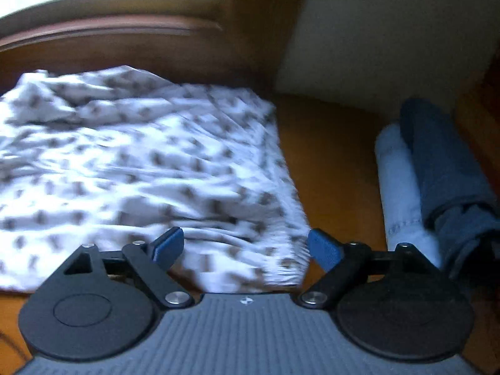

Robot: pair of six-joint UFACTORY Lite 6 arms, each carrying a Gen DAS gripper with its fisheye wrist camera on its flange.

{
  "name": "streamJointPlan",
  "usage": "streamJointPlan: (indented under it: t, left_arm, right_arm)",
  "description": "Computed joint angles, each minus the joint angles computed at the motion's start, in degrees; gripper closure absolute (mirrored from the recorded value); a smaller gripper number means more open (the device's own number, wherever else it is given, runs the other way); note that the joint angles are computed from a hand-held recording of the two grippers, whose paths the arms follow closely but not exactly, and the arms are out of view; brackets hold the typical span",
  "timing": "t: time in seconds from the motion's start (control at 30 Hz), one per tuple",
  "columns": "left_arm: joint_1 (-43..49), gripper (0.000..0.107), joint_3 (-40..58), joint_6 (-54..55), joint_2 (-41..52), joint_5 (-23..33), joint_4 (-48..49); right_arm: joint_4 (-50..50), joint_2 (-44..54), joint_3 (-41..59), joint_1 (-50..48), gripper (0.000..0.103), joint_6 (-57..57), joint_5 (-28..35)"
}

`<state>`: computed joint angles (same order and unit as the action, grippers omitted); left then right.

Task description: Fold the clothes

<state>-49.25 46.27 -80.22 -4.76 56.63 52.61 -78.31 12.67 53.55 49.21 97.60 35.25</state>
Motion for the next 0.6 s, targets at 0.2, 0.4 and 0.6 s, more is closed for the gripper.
streamJointPlan:
  t: [0.2, 0.4, 0.6]
  left_arm:
    - [8.58, 0.013, 6.92, 12.88, 10.14, -13.81, 4.61]
    - [11.01, 0.073, 6.64, 7.47, 12.85, -20.61, 9.46]
    - [7.92, 0.089, -1.39, -14.13, 4.64, -14.72, 19.99]
  right_arm:
    - [-1.29, -3.37, -2.9, 8.47, 0.013, 9.09, -6.87]
    - [-4.53, -2.71, -5.58, 13.71, 0.013, 20.28, -8.3]
    - [-3.11, -2.15, -5.73, 16.3, 0.013, 24.81, -6.39]
